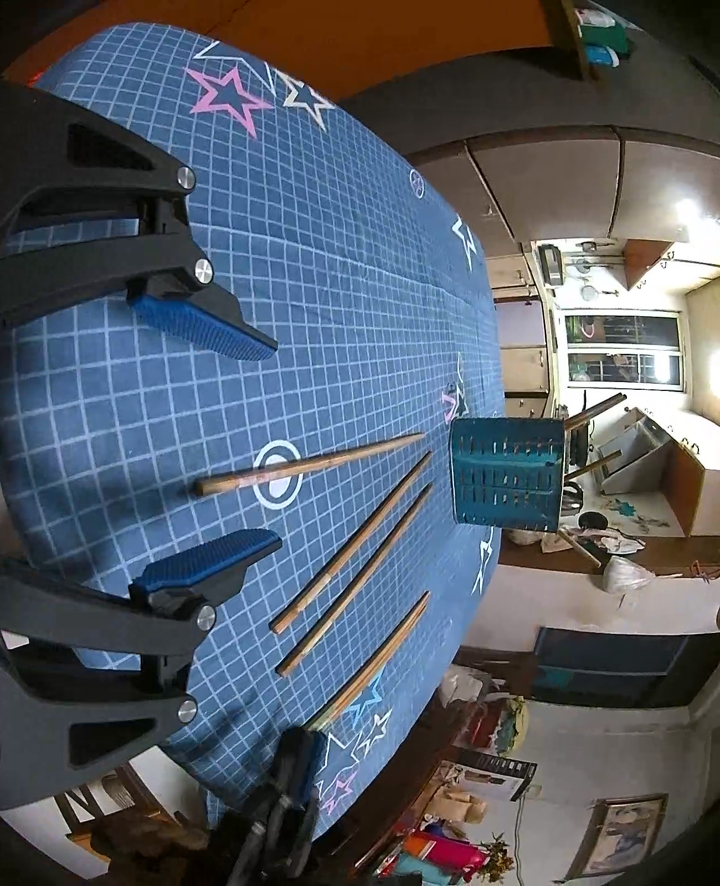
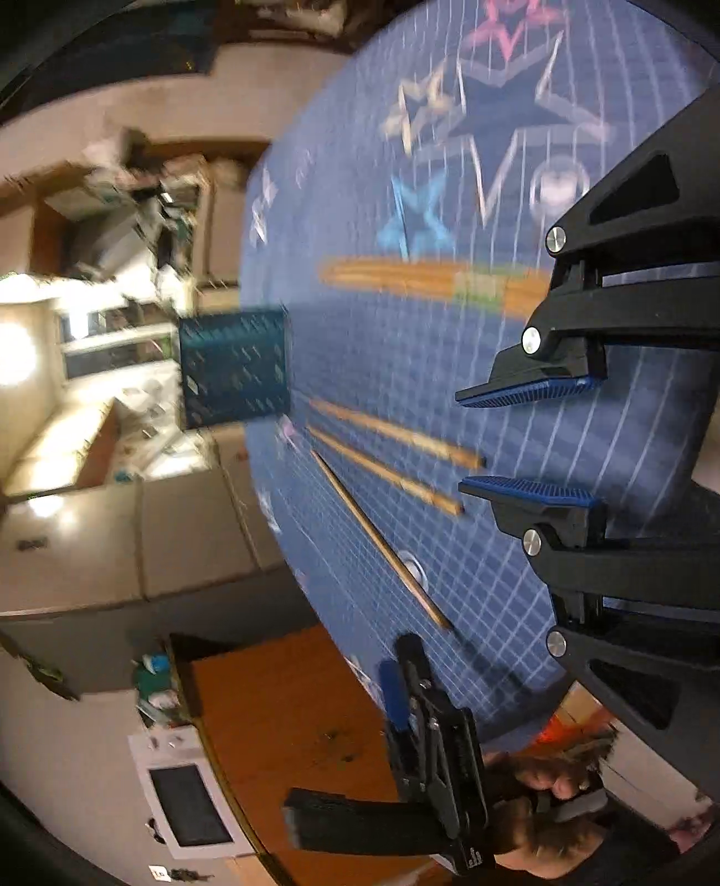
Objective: Organize utensils
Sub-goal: 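Move both tools back toward the remaining chopsticks on the table, then grasp a wooden chopstick with the left tool while the right tool grasps another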
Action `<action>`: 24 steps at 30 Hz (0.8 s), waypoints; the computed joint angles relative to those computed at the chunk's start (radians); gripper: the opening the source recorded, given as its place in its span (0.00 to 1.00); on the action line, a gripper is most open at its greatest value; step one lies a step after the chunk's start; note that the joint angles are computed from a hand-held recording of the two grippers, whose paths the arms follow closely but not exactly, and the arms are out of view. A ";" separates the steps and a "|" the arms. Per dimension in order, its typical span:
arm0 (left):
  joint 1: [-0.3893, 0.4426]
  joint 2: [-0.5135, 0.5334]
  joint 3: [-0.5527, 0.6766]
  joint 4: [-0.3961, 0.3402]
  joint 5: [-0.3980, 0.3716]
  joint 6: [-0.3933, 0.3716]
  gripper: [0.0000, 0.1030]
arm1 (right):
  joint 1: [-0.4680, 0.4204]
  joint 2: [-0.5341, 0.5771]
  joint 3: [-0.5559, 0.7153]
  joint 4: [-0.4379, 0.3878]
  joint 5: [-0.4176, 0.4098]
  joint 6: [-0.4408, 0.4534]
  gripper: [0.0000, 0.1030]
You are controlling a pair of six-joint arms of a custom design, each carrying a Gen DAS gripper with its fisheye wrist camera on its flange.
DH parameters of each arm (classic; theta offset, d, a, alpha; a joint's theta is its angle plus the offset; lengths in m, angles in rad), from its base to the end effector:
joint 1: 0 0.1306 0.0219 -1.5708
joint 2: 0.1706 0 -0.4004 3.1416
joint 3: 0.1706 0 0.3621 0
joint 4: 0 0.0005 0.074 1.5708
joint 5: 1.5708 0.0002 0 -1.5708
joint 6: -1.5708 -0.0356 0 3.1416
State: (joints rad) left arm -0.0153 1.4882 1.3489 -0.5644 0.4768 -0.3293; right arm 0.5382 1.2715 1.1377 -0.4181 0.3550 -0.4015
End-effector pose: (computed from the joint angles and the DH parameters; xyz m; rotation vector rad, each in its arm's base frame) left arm 0.4958 -0.0244 0.4107 0.6192 2.1187 -0.3678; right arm 0.3678 0.2046 0.4229 0.0659 2.0895 0.1934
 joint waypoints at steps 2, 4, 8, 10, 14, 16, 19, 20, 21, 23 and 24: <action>0.002 -0.001 -0.006 0.005 0.008 -0.004 0.59 | -0.005 -0.030 -0.022 -0.026 0.043 -0.005 0.27; 0.001 -0.001 -0.008 0.004 0.015 -0.010 0.59 | -0.007 -0.057 -0.047 -0.046 0.088 -0.019 0.27; -0.010 0.003 -0.003 0.001 0.030 -0.017 0.59 | -0.019 -0.065 -0.065 -0.058 0.093 -0.018 0.27; -0.018 0.002 -0.005 0.003 0.032 -0.023 0.59 | -0.027 -0.054 -0.060 -0.076 0.087 -0.015 0.23; -0.019 0.004 -0.005 -0.004 0.024 -0.037 0.59 | -0.041 -0.055 -0.072 -0.102 0.112 -0.028 0.08; -0.019 0.007 -0.006 -0.005 0.014 -0.036 0.59 | -0.049 -0.065 -0.085 -0.090 0.105 -0.036 0.08; -0.020 0.011 -0.011 -0.004 0.002 -0.042 0.59 | -0.049 -0.070 -0.101 -0.054 0.090 -0.020 0.09; -0.021 0.010 -0.015 -0.002 -0.002 -0.045 0.59 | -0.048 -0.070 -0.106 -0.041 0.088 -0.012 0.09; -0.022 0.011 -0.019 0.001 -0.006 -0.048 0.59 | -0.050 -0.068 -0.106 -0.035 0.088 -0.007 0.09; -0.025 0.016 -0.020 0.003 -0.012 -0.046 0.59 | -0.052 -0.070 -0.116 -0.018 0.095 0.004 0.09; -0.025 0.020 -0.017 0.002 -0.012 -0.047 0.59 | -0.052 -0.068 -0.115 -0.014 0.098 0.007 0.09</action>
